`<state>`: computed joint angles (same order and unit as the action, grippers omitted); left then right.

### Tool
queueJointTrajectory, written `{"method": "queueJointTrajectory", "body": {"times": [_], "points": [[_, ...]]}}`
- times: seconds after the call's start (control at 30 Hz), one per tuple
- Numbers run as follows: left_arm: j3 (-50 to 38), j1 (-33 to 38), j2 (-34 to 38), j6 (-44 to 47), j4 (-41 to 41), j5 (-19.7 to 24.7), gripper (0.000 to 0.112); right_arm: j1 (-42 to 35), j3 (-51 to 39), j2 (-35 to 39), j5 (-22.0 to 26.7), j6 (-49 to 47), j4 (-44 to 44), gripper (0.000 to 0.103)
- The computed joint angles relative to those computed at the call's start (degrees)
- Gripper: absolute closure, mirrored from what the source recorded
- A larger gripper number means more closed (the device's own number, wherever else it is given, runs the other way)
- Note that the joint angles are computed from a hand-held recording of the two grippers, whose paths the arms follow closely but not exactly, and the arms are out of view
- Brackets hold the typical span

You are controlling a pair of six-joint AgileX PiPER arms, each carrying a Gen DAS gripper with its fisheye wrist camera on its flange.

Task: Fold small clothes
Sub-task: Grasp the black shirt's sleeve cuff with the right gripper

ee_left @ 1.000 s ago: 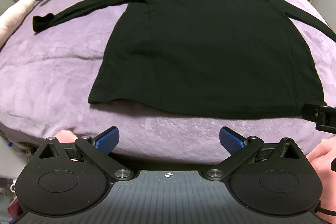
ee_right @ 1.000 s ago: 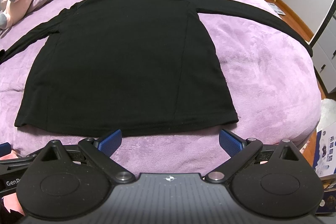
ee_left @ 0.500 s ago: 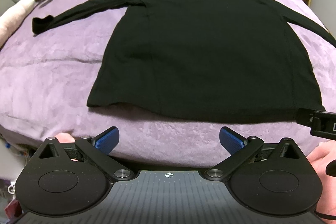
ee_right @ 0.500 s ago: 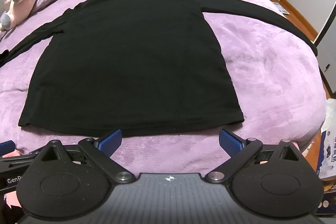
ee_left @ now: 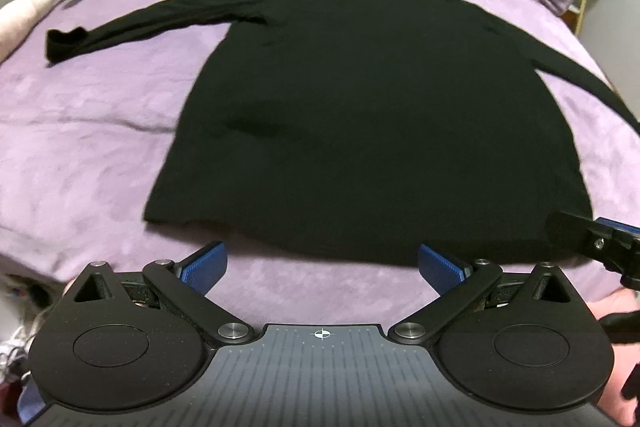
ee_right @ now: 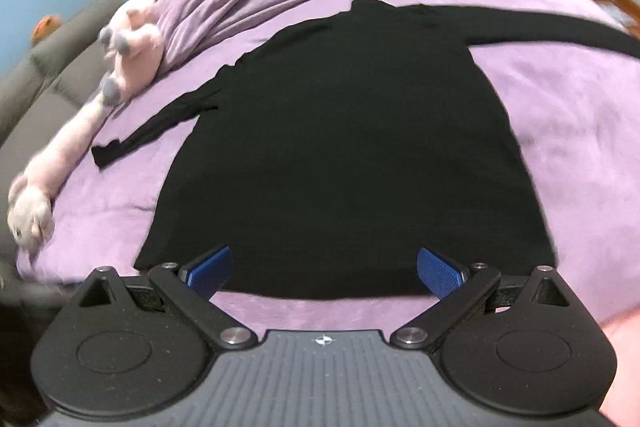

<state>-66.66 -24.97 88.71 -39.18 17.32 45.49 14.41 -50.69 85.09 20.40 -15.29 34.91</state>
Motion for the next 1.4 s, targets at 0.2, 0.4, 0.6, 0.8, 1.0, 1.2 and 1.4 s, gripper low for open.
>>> {"method": "queueJointTrajectory", "body": {"times": [0.2,0.4,0.6,0.8,1.0,1.2,1.4], "points": [[-8.4,-0.7,8.5,-0.7,4.5,0.5,0.009,-17.1,-0.4,2.0,-7.7,-33.9,31.2,0.004],[-19.0,0.2,18.6,0.7,3.8,1.5,0.009,-39.7,-14.5,19.7,3.9,-48.8,62.6,0.041],[-27.1,0.2,26.0,1.5,3.6,5.9,0.009,-46.9,-31.3,38.7,4.4,-30.1,61.5,0.077],[-29.6,2.2,29.3,3.1,-1.1,9.2,0.009,-49.1,-40.9,48.4,5.3,-21.3,63.2,0.077],[-27.7,4.2,28.9,4.7,-4.9,7.2,0.009,-47.5,-50.8,54.4,1.5,-13.7,57.3,0.085],[-21.2,7.1,25.4,10.8,-10.4,0.5,0.009,-45.1,-45.7,47.2,-4.8,-21.0,53.9,0.1],[-21.0,8.3,22.6,13.1,-13.4,0.5,0.009,-34.4,-41.3,35.1,2.6,-53.5,62.3,0.1]]}}
